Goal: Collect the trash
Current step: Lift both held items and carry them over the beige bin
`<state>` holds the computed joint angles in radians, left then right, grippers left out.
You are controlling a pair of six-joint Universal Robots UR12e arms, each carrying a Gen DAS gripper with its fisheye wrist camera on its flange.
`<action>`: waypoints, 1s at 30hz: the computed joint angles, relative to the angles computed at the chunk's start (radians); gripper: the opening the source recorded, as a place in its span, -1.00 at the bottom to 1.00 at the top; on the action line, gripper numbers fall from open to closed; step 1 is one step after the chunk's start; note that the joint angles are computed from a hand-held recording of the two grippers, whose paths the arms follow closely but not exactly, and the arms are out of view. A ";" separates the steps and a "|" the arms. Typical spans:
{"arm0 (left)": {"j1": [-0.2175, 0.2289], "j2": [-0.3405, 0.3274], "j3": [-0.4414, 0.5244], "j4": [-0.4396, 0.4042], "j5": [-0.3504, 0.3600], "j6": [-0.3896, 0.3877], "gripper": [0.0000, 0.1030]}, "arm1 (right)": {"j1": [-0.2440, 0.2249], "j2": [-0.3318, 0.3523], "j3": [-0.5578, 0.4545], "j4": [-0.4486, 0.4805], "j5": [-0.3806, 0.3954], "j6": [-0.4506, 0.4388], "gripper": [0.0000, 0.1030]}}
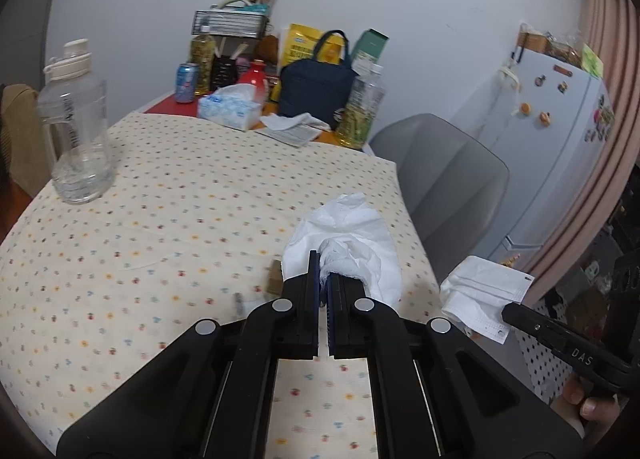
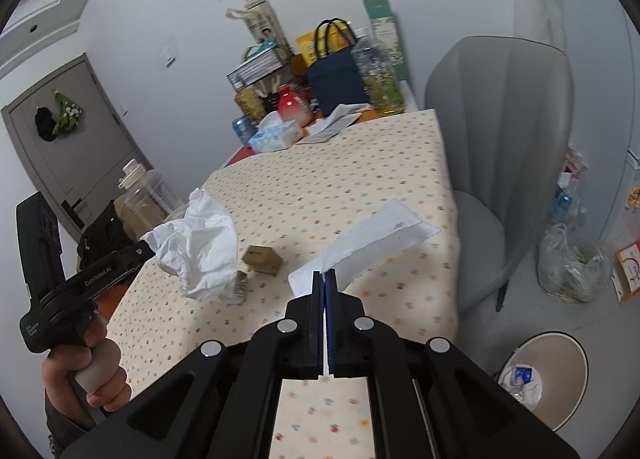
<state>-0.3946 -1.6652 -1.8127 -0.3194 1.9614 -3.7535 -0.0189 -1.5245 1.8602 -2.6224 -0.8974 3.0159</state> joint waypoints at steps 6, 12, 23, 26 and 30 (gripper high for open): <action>-0.021 -0.049 0.054 -0.001 -0.040 0.038 -0.93 | -0.062 -0.018 0.033 -0.029 -0.014 0.037 -0.96; -0.045 -0.102 0.116 -0.011 -0.075 0.076 -0.93 | -0.113 -0.025 0.053 -0.046 -0.031 0.066 -0.96; -0.073 -0.200 0.225 -0.071 -0.148 0.121 -0.93 | -0.192 -0.013 0.085 -0.051 -0.059 0.110 -0.96; -0.079 -0.224 0.251 -0.092 -0.163 0.128 -0.93 | -0.211 -0.002 0.090 -0.046 -0.065 0.124 -0.96; -0.086 -0.253 0.280 -0.117 -0.177 0.132 -0.93 | -0.230 0.017 0.094 -0.039 -0.071 0.149 -0.95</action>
<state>-0.4802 -1.9185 -1.5326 -0.4360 1.7841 -3.6211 -0.2491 -1.5079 1.9541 -2.6611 -0.9684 3.1644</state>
